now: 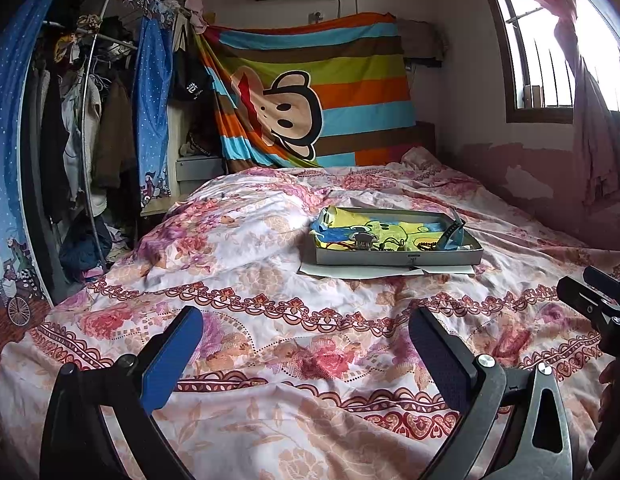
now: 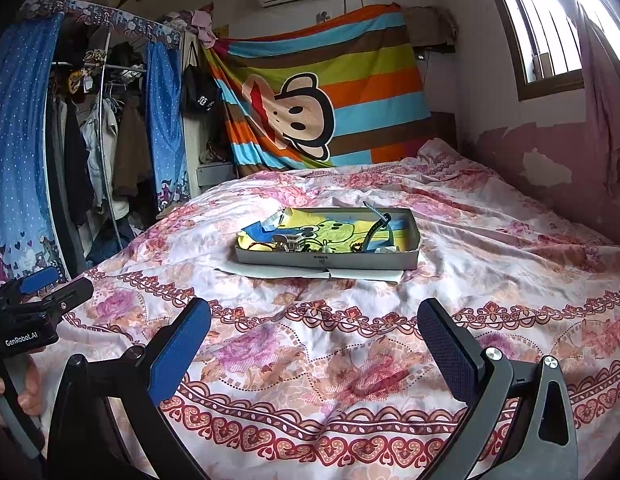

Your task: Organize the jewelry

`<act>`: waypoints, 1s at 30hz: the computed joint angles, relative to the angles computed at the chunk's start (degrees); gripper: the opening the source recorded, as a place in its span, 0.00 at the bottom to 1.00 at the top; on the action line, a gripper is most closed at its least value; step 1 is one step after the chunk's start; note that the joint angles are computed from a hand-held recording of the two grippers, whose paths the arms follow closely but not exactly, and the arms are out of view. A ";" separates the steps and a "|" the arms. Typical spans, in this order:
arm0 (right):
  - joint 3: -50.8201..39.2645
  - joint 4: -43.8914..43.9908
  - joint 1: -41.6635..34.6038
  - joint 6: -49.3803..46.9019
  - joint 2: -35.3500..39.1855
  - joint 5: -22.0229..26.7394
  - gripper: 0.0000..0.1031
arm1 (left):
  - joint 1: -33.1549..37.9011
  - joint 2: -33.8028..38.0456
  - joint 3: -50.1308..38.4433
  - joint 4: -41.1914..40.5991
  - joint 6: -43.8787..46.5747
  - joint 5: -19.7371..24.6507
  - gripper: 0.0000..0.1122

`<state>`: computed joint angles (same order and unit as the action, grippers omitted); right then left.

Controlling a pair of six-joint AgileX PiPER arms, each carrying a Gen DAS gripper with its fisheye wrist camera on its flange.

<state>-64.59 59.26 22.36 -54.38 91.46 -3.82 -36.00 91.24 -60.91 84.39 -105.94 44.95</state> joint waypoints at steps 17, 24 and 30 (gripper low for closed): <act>0.10 0.23 0.17 -0.20 0.07 -0.13 0.98 | 0.05 -0.02 0.10 0.18 -0.09 -0.08 0.92; 0.33 -1.81 0.30 1.77 0.16 -0.05 0.98 | -0.01 0.06 0.03 0.13 -0.15 0.00 0.92; 0.32 0.12 0.40 -0.09 0.14 -0.13 0.98 | 0.04 0.01 0.09 0.16 -0.11 -0.06 0.92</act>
<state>-64.27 59.38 22.76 -54.47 91.60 -3.95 -35.96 91.25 -60.82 84.56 -106.05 44.89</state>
